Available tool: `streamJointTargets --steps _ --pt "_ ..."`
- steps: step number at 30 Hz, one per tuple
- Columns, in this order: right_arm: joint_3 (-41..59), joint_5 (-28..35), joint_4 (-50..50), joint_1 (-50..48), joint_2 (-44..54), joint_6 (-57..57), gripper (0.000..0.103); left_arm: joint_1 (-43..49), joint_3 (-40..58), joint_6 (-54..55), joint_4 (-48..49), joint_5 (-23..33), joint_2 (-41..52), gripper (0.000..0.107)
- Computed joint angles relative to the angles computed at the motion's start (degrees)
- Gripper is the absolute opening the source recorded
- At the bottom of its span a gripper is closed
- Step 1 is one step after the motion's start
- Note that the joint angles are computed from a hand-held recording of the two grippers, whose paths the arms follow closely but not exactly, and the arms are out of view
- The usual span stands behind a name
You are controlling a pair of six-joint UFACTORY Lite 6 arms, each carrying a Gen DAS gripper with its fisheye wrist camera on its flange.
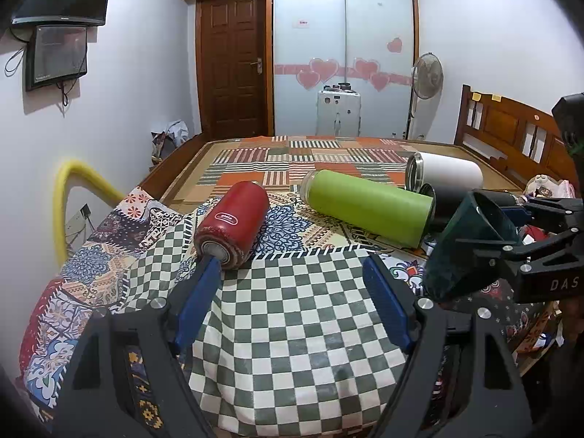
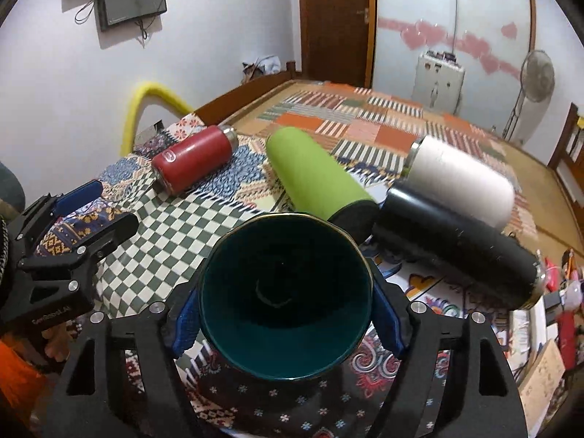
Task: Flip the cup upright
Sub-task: 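Lower the upright mug onto the quilt and open the right gripper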
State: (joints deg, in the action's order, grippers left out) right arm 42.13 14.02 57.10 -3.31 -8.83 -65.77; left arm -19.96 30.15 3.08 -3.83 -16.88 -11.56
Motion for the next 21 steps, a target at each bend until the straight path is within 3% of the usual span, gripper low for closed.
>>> streamJointTargets --steps 7,15,21 --pt "-1.2 -1.1 0.3 0.3 -1.4 -2.3 0.074 -1.1 0.4 2.3 -2.9 -0.3 0.9 0.080" --pt "-3.0 -1.3 2.0 0.3 -0.9 -5.5 0.074 -1.3 0.8 -1.5 0.3 -0.5 1.8 0.081" --pt "-6.1 -4.6 15.5 2.0 -2.6 -19.9 0.074 -1.4 0.4 -1.8 0.4 -1.0 1.5 0.081"
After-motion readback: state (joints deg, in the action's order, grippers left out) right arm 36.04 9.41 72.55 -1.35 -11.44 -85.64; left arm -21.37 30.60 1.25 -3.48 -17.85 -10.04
